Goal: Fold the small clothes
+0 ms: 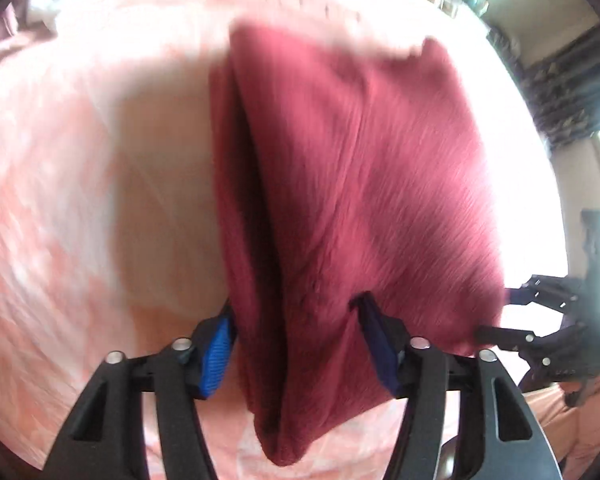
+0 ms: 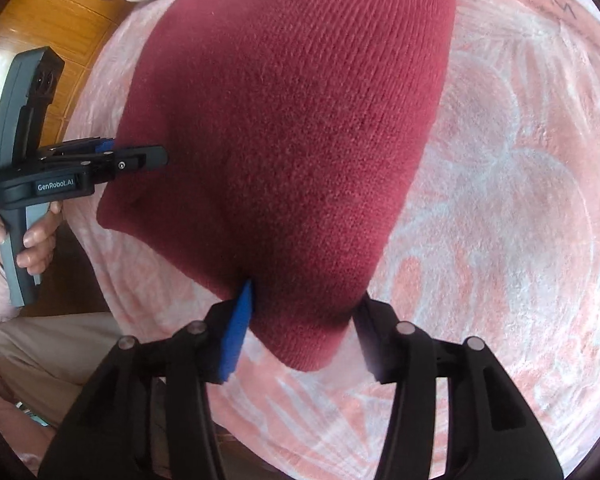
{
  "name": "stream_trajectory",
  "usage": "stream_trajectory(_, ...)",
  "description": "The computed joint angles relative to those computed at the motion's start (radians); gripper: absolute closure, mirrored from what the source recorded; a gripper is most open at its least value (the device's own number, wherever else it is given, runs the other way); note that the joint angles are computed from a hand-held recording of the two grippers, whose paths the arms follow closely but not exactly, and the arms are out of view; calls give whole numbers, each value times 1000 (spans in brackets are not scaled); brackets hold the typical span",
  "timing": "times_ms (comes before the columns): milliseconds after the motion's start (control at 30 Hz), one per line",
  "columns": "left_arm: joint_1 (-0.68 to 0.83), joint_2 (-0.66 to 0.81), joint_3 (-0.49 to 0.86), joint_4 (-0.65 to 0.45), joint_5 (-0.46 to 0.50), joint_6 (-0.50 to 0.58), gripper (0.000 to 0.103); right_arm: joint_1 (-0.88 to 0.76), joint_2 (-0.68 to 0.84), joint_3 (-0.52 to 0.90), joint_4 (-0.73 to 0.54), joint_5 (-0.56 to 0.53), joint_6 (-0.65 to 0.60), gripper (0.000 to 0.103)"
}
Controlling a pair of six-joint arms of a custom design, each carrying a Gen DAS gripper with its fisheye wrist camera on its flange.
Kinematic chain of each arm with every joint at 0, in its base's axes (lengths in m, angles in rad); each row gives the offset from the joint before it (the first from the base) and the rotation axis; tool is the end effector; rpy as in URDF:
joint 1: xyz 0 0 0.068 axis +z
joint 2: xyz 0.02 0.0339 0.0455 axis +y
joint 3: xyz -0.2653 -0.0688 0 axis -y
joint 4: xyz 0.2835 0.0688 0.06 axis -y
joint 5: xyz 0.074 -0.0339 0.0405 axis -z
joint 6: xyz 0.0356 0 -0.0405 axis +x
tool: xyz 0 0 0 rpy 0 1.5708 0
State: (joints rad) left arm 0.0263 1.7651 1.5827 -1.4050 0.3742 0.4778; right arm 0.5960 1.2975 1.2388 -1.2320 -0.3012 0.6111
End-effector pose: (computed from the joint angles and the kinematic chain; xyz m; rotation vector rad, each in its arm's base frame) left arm 0.3593 -0.0036 0.2743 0.6699 2.9378 -0.5587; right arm 0.2132 0.1574 0.3084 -0.0418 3.0199 0.6189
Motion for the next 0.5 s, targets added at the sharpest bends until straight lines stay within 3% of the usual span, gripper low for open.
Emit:
stream_trajectory(33,11,13,39,2,31,-7,22,-18,-16,7,-3,4,-4,43)
stream_trajectory(67,14,24,70,8,44,-23,16,-40,-20,28,-2,13,-7,39)
stream_trajectory(233,-22,156,205,-11,37,-94,16,-151,6,100,10,48,-10,32)
stream_trajectory(333,-21,178,181,3,63,-81,15,-201,57,116,37,22,-20,30)
stream_trajectory(500,-25,249,221,1,97,-52,3,-236,126,100,84,-35,-49,29)
